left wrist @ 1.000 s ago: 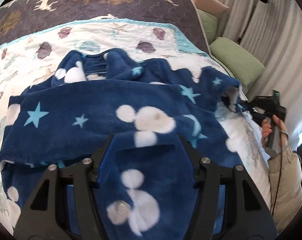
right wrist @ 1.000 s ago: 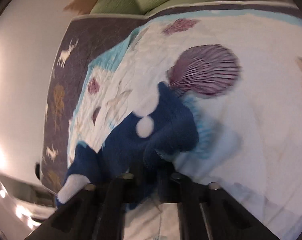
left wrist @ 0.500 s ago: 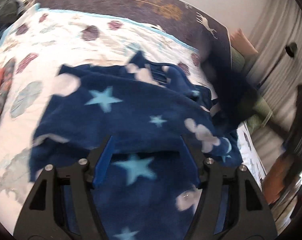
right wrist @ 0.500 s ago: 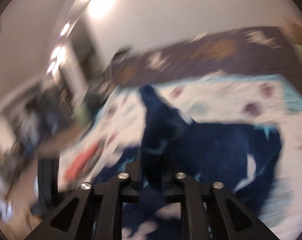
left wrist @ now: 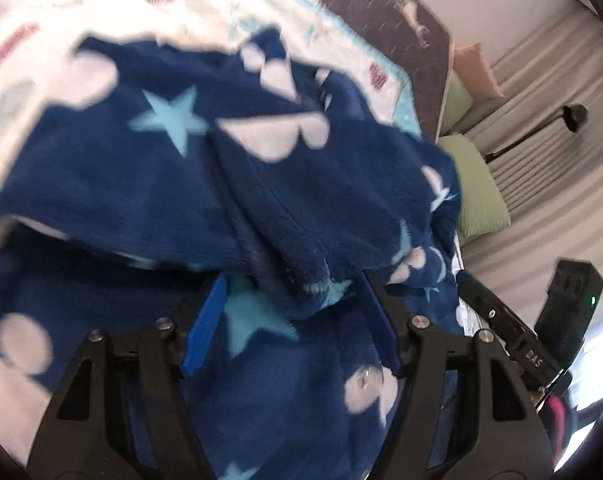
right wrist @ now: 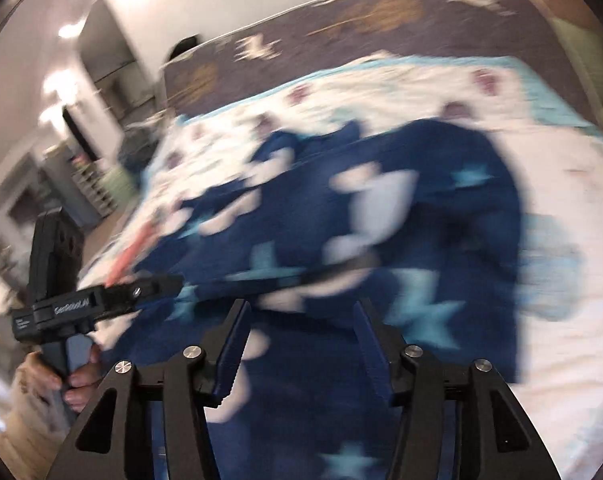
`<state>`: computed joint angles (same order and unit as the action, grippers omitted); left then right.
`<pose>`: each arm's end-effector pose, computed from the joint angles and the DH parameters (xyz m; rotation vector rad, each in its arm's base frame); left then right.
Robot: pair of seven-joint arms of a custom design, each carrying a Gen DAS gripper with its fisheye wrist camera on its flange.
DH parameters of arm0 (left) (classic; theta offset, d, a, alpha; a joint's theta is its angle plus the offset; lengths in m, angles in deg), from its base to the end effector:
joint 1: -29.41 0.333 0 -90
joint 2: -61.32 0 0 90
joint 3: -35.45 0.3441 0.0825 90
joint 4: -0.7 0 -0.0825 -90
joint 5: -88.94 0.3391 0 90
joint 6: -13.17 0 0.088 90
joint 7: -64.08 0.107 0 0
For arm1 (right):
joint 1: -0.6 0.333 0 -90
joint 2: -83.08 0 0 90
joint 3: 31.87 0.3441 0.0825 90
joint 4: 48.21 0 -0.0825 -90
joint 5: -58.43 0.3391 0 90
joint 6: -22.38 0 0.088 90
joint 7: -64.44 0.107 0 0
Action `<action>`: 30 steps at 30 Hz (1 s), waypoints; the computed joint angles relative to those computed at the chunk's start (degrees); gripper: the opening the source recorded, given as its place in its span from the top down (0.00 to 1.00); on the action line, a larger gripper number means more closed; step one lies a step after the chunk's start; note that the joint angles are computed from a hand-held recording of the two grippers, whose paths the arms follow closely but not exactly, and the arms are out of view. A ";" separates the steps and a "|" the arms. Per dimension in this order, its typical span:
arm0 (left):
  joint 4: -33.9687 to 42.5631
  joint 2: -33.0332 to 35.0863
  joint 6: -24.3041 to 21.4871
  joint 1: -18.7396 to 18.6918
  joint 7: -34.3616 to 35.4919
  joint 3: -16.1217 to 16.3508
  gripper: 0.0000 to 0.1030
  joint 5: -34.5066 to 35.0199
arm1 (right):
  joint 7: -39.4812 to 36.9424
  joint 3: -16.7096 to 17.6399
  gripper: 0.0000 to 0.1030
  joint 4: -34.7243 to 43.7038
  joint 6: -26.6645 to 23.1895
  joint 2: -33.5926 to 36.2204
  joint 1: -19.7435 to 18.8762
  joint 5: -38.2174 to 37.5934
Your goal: Fold small clothes
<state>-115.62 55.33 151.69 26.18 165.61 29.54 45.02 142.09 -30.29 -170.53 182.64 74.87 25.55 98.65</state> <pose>0.5140 -0.0887 0.5916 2.0929 -1.8967 1.1477 0.4688 0.2014 0.6015 -1.6722 1.4946 -0.1083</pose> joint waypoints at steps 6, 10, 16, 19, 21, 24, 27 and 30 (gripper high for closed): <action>4.35 -1.28 -2.75 -0.18 6.04 0.65 0.88 -9.05 | 37.79 5.14 0.46 -1.70 -2.99 0.46 -13.14 -41.91; 9.71 -1.60 1.12 -0.15 6.90 0.62 0.88 -6.37 | 32.25 1.04 0.46 0.16 -4.07 3.32 -10.19 -35.85; 14.27 -0.69 4.17 0.92 4.71 1.37 0.88 -0.91 | 38.14 1.52 0.83 5.07 -3.93 7.42 -10.73 -43.41; 14.14 -0.48 4.69 1.99 4.07 2.01 0.88 1.84 | 25.80 0.27 0.87 -2.12 10.16 3.74 -8.80 -28.62; 13.11 -0.77 4.21 2.53 5.62 3.05 0.88 -0.43 | 9.55 -4.48 0.87 -4.57 15.72 1.11 -1.61 -11.78; 9.07 -2.53 0.84 2.97 11.06 4.90 0.88 -7.43 | -5.46 -10.02 0.87 -5.39 14.92 -1.67 5.85 0.45; 2.02 -5.55 -4.99 3.36 17.11 6.34 0.88 -10.62 | -5.08 -8.39 0.85 -6.60 9.31 -2.99 3.00 -1.82; -4.28 -8.03 -10.92 4.43 18.50 6.56 0.86 -7.14 | 6.26 -3.62 0.84 -7.72 4.59 -3.11 -4.69 -14.71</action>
<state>-119.90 47.30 140.77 30.60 184.11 36.11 37.87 148.35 -33.91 -178.24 187.23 71.76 20.86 83.94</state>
